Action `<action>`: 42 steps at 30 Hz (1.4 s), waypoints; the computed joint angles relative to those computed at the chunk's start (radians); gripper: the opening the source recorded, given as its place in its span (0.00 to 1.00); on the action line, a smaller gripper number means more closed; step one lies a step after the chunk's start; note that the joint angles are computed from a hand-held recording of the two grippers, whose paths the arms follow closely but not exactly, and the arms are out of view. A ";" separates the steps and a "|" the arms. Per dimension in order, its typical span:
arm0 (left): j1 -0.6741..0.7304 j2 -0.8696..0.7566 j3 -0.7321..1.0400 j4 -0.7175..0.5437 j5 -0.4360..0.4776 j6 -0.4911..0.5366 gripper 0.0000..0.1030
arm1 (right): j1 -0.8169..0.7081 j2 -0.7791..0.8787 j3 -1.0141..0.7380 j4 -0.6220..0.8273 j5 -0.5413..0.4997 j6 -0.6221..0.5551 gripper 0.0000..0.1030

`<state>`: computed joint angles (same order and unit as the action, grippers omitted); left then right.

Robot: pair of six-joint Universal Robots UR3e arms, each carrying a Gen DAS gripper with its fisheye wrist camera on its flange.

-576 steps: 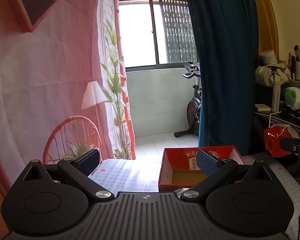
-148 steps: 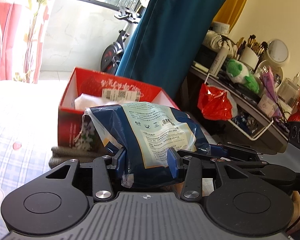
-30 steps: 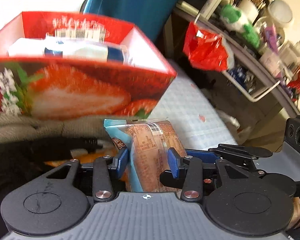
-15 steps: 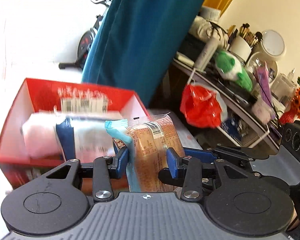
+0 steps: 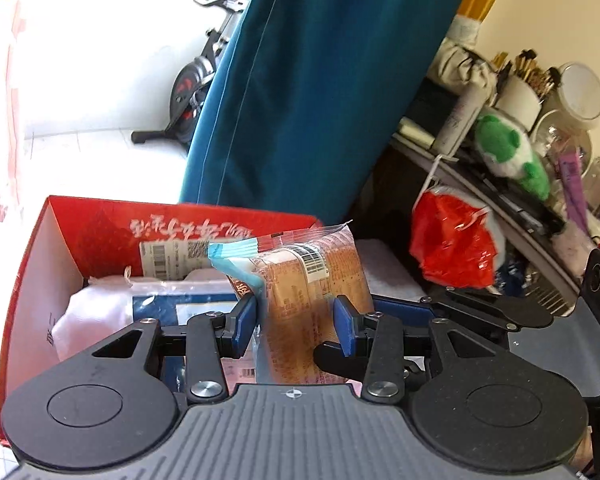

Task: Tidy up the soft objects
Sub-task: 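Lift the pastry package with both grippers and lower it into the red box, then open both grippers and withdraw them from the box toward the black strap item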

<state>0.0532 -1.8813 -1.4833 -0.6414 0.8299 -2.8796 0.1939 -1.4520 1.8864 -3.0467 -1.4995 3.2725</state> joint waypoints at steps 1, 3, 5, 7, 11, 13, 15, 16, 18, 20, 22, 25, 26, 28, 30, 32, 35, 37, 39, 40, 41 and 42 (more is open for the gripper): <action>-0.006 -0.016 0.010 -0.002 0.009 -0.002 0.42 | -0.005 0.011 0.002 -0.005 0.005 0.003 0.48; -0.021 -0.052 0.040 -0.008 0.031 -0.010 0.42 | -0.019 0.027 0.020 -0.018 0.022 0.013 0.48; -0.031 -0.079 0.063 -0.024 0.048 -0.014 0.42 | -0.029 0.049 0.023 -0.021 0.037 0.024 0.48; -0.038 -0.100 0.080 -0.030 0.058 -0.019 0.42 | -0.034 0.065 0.028 -0.028 0.043 0.034 0.47; -0.051 -0.118 0.087 -0.025 0.082 -0.018 0.42 | -0.029 0.099 0.019 -0.033 0.035 0.054 0.47; -0.047 -0.115 0.079 -0.028 0.085 -0.008 0.42 | -0.025 0.103 0.020 -0.030 0.027 0.059 0.48; -0.051 -0.110 0.058 0.006 0.108 -0.026 0.42 | -0.018 0.102 0.022 -0.030 0.014 0.075 0.48; -0.051 -0.103 0.049 0.015 0.119 -0.037 0.42 | -0.014 0.098 0.027 -0.033 0.006 0.082 0.48; -0.034 -0.083 0.024 0.026 0.103 -0.045 0.42 | -0.003 0.082 0.036 -0.030 -0.014 0.090 0.48; -0.015 -0.048 -0.013 0.038 0.093 -0.044 0.43 | -0.004 0.052 0.057 -0.023 -0.015 0.086 0.48; 0.004 -0.001 -0.061 0.049 0.087 -0.030 0.43 | 0.010 0.034 0.063 -0.016 -0.030 0.084 0.48; 0.025 0.077 -0.136 0.070 0.089 0.011 0.43 | 0.037 0.016 0.066 -0.007 -0.056 0.085 0.48; 0.030 0.103 -0.162 0.075 0.092 0.022 0.43 | 0.048 0.008 0.066 0.001 -0.069 0.089 0.48; 0.042 0.155 -0.209 0.077 0.094 0.043 0.43 | 0.071 -0.007 0.073 0.006 -0.087 0.098 0.48; 0.066 0.218 -0.275 0.083 0.081 0.076 0.43 | 0.095 -0.022 0.084 0.006 -0.103 0.110 0.48; 0.088 0.287 -0.345 0.084 0.077 0.111 0.43 | 0.120 -0.037 0.099 0.004 -0.118 0.122 0.48; 0.137 0.401 -0.466 0.079 0.055 0.164 0.43 | 0.162 -0.057 0.122 -0.003 -0.140 0.138 0.48; 0.166 0.466 -0.527 0.063 0.046 0.190 0.44 | 0.192 -0.065 0.139 -0.016 -0.154 0.153 0.48; 0.194 0.523 -0.578 0.039 0.036 0.215 0.44 | 0.226 -0.065 0.145 -0.019 -0.175 0.164 0.48; 0.207 0.548 -0.600 0.030 0.032 0.226 0.44 | 0.243 -0.063 0.148 -0.023 -0.187 0.169 0.48; 0.222 0.575 -0.622 0.019 0.029 0.239 0.44 | 0.261 -0.060 0.151 -0.028 -0.198 0.175 0.48; 0.236 0.605 -0.646 0.007 0.026 0.254 0.44 | 0.276 -0.059 0.156 -0.033 -0.205 0.183 0.48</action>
